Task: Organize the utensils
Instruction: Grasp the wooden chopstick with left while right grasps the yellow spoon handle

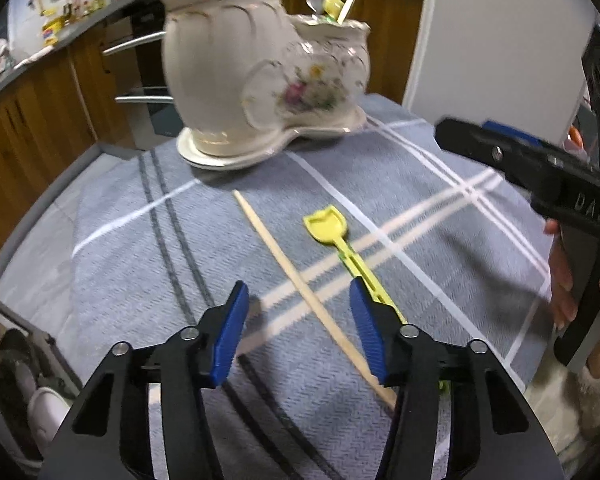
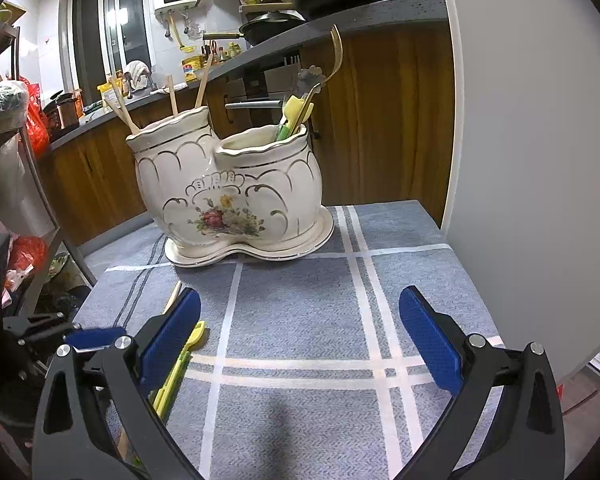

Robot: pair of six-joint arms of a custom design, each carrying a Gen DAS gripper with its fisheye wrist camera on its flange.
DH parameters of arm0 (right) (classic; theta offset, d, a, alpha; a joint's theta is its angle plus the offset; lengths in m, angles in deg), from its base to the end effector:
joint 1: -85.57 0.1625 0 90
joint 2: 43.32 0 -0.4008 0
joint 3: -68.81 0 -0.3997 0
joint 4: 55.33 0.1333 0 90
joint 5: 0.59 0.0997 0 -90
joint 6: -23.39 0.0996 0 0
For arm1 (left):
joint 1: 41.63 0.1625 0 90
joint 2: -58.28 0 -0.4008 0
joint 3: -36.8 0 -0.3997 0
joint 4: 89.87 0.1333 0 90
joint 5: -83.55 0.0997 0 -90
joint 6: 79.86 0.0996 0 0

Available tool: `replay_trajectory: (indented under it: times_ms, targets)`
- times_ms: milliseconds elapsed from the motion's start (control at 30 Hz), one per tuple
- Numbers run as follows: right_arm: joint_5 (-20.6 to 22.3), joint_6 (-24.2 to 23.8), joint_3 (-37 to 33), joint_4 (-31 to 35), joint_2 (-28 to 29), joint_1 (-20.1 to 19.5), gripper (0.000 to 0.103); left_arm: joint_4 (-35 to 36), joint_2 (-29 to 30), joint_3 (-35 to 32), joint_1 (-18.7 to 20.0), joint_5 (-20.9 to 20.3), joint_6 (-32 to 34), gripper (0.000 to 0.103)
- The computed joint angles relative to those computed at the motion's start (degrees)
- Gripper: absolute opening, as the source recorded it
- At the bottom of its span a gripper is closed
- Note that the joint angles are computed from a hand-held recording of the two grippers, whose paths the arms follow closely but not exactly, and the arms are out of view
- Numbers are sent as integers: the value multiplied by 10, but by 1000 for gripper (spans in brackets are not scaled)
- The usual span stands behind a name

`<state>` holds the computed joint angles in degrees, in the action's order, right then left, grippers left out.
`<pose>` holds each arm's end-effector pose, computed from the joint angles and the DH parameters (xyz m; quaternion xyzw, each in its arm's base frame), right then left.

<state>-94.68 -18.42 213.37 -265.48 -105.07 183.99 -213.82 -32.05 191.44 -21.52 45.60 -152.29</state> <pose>0.1804 -0.3567 0.1005 0.3915 -0.8621 0.2967 0.1243 -0.1394 -0.2766 0.0999 0.0956 0.8696 -0.3248 0.3594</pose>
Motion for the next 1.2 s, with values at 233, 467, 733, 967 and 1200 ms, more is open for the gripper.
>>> replay_trajectory:
  times_ms: [233,467,733,967,1200]
  targets:
    - [2,1,0,5,-1,0,98,39,21,-12,-8,1,-9,28]
    - [-5,-9,1,17,0,9,98,98,-33,-5,-21,-15,-4,10]
    - [-41,-11,1,142,-12,44,92,176,-109,10,-37,-22,-52,7]
    - [-93,0,4,178,8,89,58,168,-118,21,-43,-20,-53,7]
    - [-152,20,-13,184,50,128,30,162,-148,34,-47,-21,-44,7]
